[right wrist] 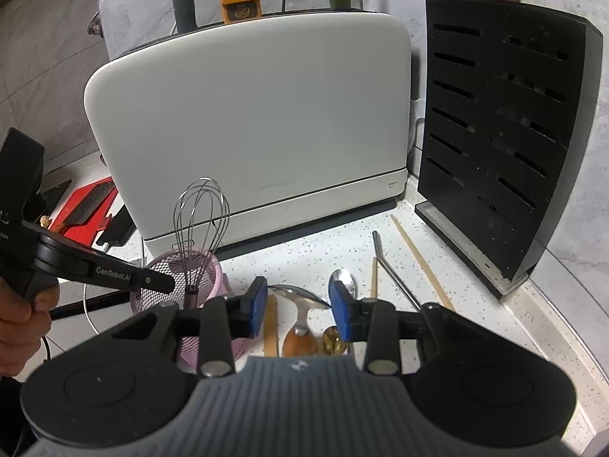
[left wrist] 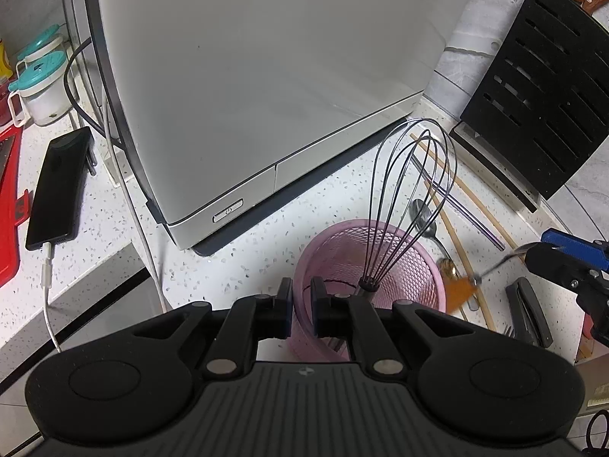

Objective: Organize utensils
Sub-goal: 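Grasp the wooden-handled spoon with the right tool, then lift the wooden-handled spoon with the right tool toward the pink cup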

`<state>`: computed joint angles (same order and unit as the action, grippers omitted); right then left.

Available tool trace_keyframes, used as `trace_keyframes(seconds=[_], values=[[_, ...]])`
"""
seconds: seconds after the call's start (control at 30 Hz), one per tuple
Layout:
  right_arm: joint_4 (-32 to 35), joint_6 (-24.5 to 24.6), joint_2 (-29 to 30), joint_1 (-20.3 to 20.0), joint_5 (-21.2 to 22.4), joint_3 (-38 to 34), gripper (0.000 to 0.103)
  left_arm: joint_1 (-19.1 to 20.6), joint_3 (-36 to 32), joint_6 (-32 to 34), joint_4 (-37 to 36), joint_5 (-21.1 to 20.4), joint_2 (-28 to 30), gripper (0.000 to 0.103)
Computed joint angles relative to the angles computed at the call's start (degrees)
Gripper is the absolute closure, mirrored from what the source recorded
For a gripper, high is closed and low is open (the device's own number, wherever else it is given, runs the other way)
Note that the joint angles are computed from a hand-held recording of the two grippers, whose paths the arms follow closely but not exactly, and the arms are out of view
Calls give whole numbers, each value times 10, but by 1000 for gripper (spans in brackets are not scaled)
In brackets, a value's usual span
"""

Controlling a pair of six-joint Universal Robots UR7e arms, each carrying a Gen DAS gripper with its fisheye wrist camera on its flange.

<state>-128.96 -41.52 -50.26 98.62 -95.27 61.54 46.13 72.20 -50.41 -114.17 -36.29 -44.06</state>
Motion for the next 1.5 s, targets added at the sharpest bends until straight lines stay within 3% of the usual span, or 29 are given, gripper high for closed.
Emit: trace_keyframes(seconds=[0.07,0.13,0.37,0.57,0.63,0.73,0.83,0.97,1.07,1.13,1.27,1.3,1.43,1.5], values=[[1,-1,-1,0,0,1,72,0,0,0,1,0,0,94],[-1,-4,0,2,-5,0,102,0,0,0,1,0,0,94],[37,-10,15,6,-44,-19,100,0,1,-2,2,0,0,94],[41,1,26,1,-34,-17,102,0,-1,-3,6,1,1,94],[51,14,31,1,-41,-21,98,0,-2,-2,7,0,2,94],[61,37,35,-2,-45,-26,73,1,-3,1,7,-1,2,93],[78,53,51,-4,-59,-39,73,1,-4,0,8,-1,3,93],[50,32,72,-5,-86,-39,70,1,-3,0,7,-1,2,93],[56,34,87,-7,-85,-48,67,1,-3,0,7,-1,2,93],[59,37,94,-9,-79,-52,59,1,-3,2,6,-1,2,93],[43,16,99,-7,-82,-43,58,2,-2,4,3,-2,2,93],[40,13,99,-6,-84,-41,59,2,-2,4,3,-2,2,93],[28,12,100,-4,-89,-38,88,2,-2,5,2,-2,1,93],[34,24,103,-6,-81,-46,94,2,-1,5,1,-2,1,93]])
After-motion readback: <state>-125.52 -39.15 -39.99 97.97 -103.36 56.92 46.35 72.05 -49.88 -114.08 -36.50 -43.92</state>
